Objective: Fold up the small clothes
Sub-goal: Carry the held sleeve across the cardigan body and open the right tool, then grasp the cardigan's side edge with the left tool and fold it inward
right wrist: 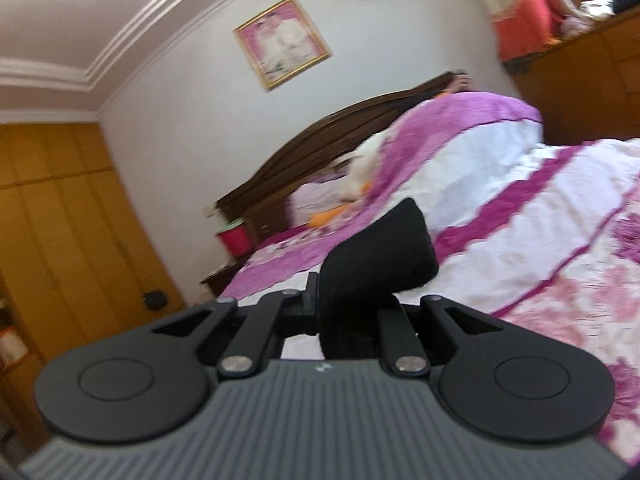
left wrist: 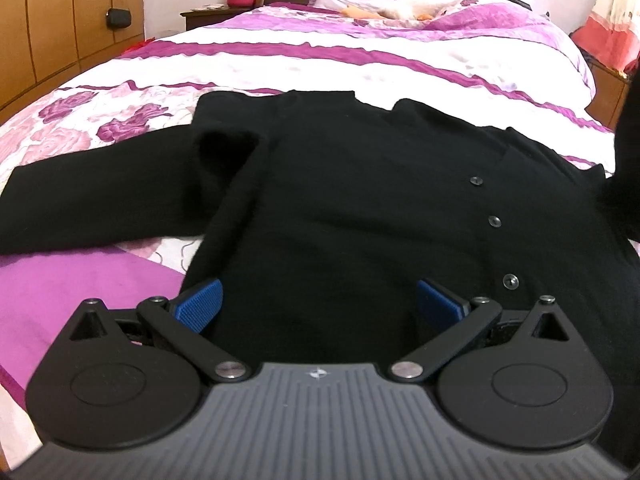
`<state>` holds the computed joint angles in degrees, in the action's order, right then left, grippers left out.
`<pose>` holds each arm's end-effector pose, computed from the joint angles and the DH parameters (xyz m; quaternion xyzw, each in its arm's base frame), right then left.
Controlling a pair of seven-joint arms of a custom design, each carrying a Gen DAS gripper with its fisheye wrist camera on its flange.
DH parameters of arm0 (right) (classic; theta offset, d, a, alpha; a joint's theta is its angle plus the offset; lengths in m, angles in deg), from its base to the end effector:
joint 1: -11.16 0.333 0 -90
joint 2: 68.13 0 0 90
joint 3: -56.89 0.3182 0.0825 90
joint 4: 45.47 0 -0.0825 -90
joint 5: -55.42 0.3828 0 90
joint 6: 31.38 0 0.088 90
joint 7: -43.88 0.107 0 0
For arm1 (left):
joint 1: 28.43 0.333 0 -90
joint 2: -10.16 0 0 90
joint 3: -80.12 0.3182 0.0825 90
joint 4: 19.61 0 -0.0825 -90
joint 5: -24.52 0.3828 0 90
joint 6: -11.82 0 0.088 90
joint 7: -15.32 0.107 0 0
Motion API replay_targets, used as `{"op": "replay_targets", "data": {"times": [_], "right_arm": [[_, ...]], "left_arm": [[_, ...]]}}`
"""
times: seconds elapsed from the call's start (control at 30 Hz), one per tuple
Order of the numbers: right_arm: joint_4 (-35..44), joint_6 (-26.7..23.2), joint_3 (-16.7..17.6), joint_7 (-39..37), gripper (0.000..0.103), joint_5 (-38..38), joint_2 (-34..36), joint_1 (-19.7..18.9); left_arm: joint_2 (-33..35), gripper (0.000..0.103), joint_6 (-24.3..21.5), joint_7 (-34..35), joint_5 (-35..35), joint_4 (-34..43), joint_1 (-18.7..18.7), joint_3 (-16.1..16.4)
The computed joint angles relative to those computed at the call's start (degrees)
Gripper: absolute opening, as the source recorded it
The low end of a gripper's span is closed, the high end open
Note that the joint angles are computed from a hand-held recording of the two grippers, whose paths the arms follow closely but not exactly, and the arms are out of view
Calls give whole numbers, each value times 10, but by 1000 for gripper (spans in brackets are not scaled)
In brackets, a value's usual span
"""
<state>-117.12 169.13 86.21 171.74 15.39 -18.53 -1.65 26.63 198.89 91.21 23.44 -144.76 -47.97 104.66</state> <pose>0.7572 0.1262 0.4642 -0.5226 0.5233 -0.2456 0.6267 0.6076 0.0413 0.3686 -0.7336 0.5487 -0.2714 0.2949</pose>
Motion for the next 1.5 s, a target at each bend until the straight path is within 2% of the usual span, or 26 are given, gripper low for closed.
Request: {"op": "replay_targets", "data": {"times": [0.03,0.07,0.17,0.27,0.37,0.43,0.5,0.53,0.63,0.73,0.8,0.83,0.9,1.0,1.1,1.17,1.23,1.37,1.43,1.5], "right_arm": [[8,-8,10,-7,10,-17,6,2],[17,-22,35,-15,10,-40,15,-5],[33,-79,153,-68,10,-101,62,-40],[50,-120,215,-133,10,-111,101,-42],[66,-175,280,-207,10,-99,149,-41],[76,-213,310,-255,10,-84,175,-36],[84,-242,309,-282,10,-69,188,-22],[89,-255,306,-293,10,-61,193,-15],[103,-298,312,-336,11,-33,212,3],[113,-360,339,-396,13,3,229,7],[116,-386,322,-429,15,29,217,17],[99,-383,319,-424,19,10,210,12],[52,-359,305,-430,36,8,185,-5],[1,-357,324,-461,48,30,168,-41],[-31,-370,349,-506,49,53,159,-74],[-43,-376,351,-526,49,64,147,-87],[-51,-383,345,-532,49,78,131,-96],[-66,-385,329,-525,49,113,99,-117],[-78,-376,314,-520,49,125,78,-126],[-81,-364,290,-515,49,133,59,-122]], "left_arm": [[0,103,2,0,0,-1,1,-1],[-1,103,4,2,-1,-2,2,-1],[-2,103,14,12,-8,-5,14,-13],[-5,103,20,25,-23,-8,24,-25],[-9,103,28,39,-35,-10,59,-61],[-14,103,34,47,-40,-13,96,-99],[-16,103,38,54,-43,-13,129,-132],[-17,103,40,58,-47,-14,134,-137],[-19,103,44,72,-62,-18,132,-137],[-20,103,46,87,-79,-19,125,-131],[-21,103,47,95,-90,-19,119,-126],[-21,103,47,98,-96,-19,116,-123],[-22,103,46,103,-106,-19,113,-121],[-23,103,48,111,-120,-18,102,-111],[-23,103,51,129,-146,-19,63,-75],[-25,103,49,137,-159,-20,55,-68],[-31,103,49,136,-160,-22,77,-89],[-49,103,56,120,-139,-33,151,-159],[-56,103,61,99,-113,-38,207,-212],[-59,103,68,55,-53,-39,297,-294]]}}
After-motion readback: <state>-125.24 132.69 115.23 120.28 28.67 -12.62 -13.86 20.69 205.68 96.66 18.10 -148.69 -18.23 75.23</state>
